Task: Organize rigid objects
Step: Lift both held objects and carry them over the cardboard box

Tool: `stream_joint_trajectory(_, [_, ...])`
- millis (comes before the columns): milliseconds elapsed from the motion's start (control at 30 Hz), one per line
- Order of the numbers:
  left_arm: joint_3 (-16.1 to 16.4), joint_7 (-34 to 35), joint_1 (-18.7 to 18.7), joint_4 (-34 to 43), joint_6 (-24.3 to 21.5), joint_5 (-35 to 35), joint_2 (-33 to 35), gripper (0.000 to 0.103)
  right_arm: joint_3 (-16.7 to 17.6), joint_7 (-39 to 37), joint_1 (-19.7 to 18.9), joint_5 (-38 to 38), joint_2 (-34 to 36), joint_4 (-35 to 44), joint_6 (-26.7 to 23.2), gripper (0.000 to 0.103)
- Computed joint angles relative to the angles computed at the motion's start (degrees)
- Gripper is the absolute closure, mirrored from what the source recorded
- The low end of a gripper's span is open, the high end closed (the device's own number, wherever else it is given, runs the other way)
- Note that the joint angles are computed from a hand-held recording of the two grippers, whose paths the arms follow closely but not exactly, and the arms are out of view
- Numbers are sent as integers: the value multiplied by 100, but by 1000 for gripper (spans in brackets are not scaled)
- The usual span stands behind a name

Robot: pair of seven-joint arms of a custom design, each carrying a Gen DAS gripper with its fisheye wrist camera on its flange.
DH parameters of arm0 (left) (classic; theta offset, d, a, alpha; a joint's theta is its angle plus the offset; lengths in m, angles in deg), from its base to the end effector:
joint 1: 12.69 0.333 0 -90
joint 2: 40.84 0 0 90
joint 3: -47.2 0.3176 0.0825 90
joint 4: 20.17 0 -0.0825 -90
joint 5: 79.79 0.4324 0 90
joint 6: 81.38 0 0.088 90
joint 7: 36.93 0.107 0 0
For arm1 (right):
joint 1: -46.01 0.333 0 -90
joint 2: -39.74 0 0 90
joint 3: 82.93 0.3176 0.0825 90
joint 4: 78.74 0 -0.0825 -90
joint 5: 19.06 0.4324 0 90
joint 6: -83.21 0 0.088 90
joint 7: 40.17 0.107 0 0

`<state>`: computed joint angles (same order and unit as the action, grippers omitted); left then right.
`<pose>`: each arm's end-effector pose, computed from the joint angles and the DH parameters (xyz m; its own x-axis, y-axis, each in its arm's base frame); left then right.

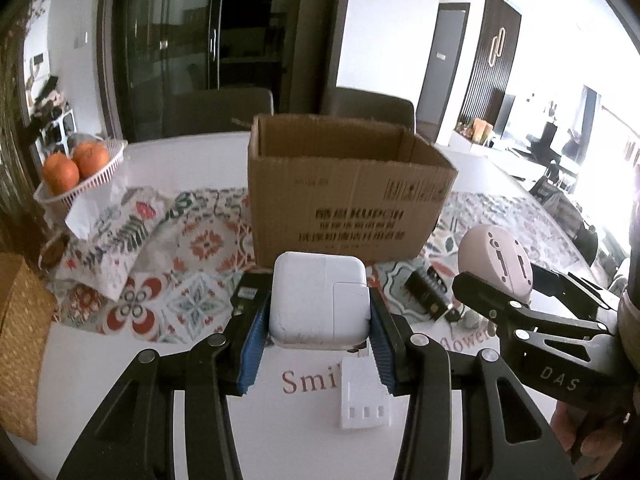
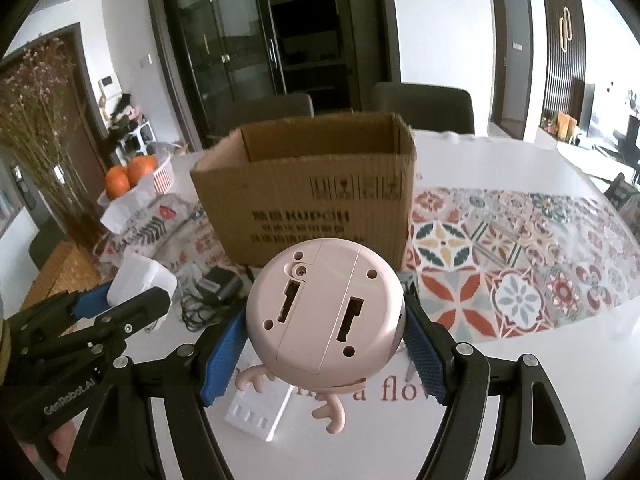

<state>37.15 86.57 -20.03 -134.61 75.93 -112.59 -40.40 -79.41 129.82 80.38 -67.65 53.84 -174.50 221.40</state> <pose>0.6234 -0.1723 0.5176 -0.4667 -0.8772 0.1124 -0.6443 0.2502 -0.7227 0.5739 0.4363 0.5013 -0.1766 -0.9768 -0.1213 -0.6534 0.2085 -0.7277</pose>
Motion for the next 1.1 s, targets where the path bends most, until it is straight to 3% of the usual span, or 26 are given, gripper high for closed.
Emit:
stream_joint_trajectory(633, [-115, 221, 14, 745, 246, -33, 281, 57, -73, 3, -33, -522, 8, 478, -103, 28])
stream_joint_trajectory(1100, [-294, -218, 145, 1901, -168, 601, 1062, 57, -245, -350, -69, -400, 346, 1129, -108, 28])
